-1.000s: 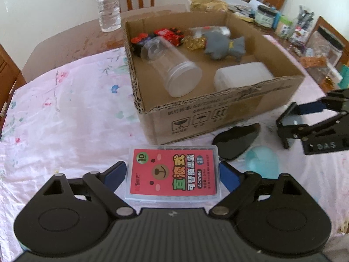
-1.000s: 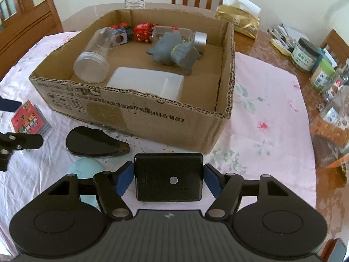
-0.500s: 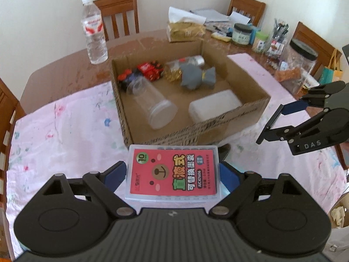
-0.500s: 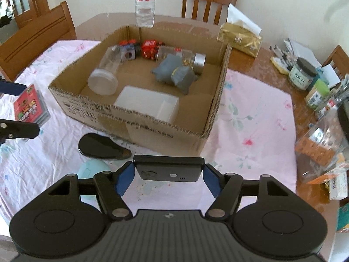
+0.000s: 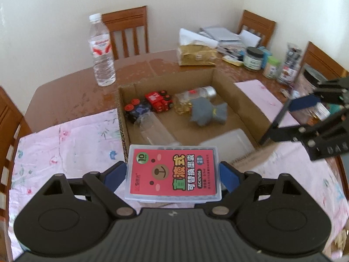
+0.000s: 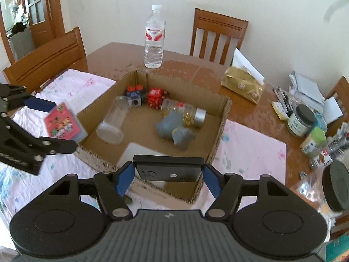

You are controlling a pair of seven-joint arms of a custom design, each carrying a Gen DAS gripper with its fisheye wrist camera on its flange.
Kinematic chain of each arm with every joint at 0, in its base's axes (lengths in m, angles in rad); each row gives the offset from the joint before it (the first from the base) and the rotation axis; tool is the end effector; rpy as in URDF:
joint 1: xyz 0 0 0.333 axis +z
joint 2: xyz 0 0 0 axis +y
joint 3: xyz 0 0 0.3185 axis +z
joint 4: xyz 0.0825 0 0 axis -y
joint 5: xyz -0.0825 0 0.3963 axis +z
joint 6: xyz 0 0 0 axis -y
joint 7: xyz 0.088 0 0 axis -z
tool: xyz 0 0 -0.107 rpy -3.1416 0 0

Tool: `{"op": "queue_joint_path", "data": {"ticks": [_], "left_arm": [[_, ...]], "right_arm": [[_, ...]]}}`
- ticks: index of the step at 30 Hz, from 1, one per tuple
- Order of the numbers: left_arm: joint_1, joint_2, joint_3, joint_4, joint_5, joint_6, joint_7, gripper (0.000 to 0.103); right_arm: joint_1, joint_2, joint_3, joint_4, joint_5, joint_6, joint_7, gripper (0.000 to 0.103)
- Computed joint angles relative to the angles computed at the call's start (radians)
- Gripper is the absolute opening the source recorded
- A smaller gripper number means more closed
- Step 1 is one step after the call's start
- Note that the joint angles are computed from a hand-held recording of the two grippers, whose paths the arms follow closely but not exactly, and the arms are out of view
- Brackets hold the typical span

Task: Organize rigid objects
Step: 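Place the pink card pack into the box with the left tool while the right tool carries the black case, then lower the black square case into the box and open the right tool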

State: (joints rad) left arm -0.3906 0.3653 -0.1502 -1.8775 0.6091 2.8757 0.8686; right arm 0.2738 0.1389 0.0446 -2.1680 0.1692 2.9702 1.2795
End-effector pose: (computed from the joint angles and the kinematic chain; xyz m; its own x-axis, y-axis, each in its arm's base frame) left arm 0.5712 -0.3702 0.3809 -0.3436 -0.9391 0.0058 -0.7281 0.2625 -0.6332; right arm 0.5826 0.1792 0.4012 0.4197 -0.9064 0.0482 -0.7015 -0.3576 -0.6165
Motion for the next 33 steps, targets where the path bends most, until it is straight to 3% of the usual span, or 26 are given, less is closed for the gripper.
{"op": "queue_joint_path", "data": {"ticks": [5,22,30,33], "left_arm": [[-0.087,0.038,0.105,0.051,0.151,0.005,-0.185,0.091],[-0.037,-0.077,0.054,-0.091,0.317,-0.039,-0.421,0.096],[-0.015,-0.13,0.026,-0.145,0.397,-0.066,-0.541,0.096],[-0.004,-0.144,0.017,-0.158,0.421,-0.075,-0.58,0.098]], "right_arm": [[-0.013,0.028,0.025,0.035,0.05,0.002,-0.066,0.073],[-0.014,0.152,0.046,0.192,0.141,-0.074,-0.171,0.073],[0.033,0.247,0.006,0.316,0.065,-0.123,-0.115,0.073],[0.053,0.269,-0.015,0.344,0.027,-0.133,-0.067,0.088]]}}
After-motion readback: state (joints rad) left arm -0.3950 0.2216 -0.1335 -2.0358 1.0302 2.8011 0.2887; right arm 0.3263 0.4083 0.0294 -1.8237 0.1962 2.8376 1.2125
